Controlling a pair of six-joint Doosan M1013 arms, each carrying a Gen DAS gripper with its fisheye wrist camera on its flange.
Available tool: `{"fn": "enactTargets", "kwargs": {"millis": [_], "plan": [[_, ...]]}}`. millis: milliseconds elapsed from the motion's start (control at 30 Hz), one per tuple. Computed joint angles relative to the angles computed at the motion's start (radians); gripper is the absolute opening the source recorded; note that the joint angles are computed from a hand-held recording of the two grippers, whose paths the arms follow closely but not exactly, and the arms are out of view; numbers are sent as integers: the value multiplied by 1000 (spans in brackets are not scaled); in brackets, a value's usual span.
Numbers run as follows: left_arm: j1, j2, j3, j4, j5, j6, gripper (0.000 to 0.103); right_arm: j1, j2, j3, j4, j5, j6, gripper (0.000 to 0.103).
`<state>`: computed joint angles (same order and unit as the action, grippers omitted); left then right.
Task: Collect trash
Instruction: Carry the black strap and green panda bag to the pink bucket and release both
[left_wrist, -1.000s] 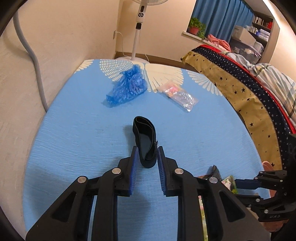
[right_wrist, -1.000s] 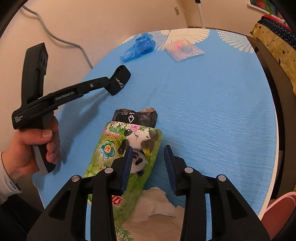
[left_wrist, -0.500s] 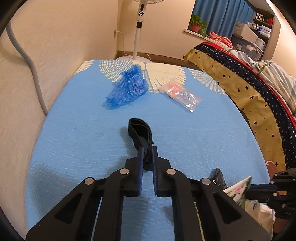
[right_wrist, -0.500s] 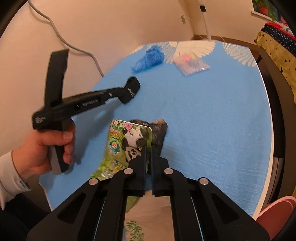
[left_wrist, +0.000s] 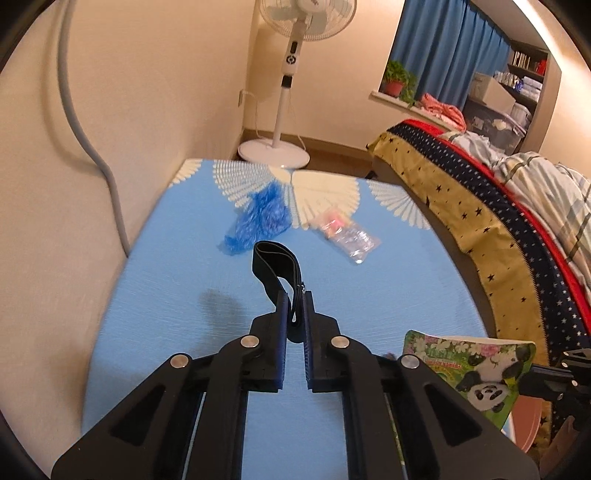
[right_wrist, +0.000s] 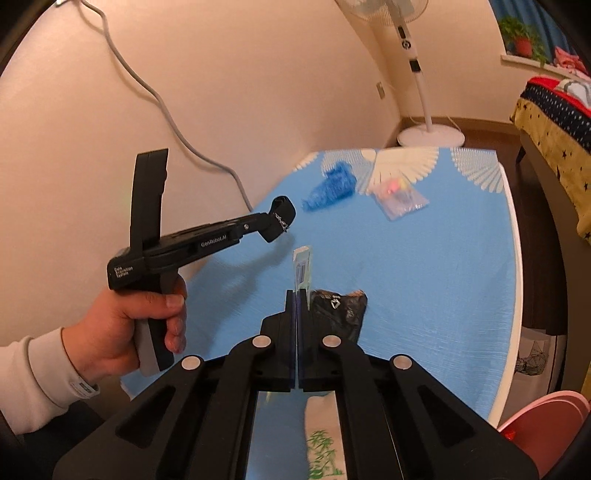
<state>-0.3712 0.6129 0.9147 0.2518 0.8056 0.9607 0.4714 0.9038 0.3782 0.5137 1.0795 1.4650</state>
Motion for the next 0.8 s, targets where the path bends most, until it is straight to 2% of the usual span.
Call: {"fn": "enactTargets", "kwargs": {"millis": [167, 300, 533, 800], "plan": [[-16, -40, 29, 45, -21, -44, 7, -6, -84, 122, 16, -114, -22, 0], [-32, -71, 54, 86, -35, -68, 7, -14, -159, 234, 1, -226, 17, 0], [-66, -116, 109, 156, -37, -148, 7, -9, -260, 384, -147, -374, 138, 0], [-100, -155, 159, 213, -51, -239, 7, -1, -349, 528, -370, -465, 299, 0]]}}
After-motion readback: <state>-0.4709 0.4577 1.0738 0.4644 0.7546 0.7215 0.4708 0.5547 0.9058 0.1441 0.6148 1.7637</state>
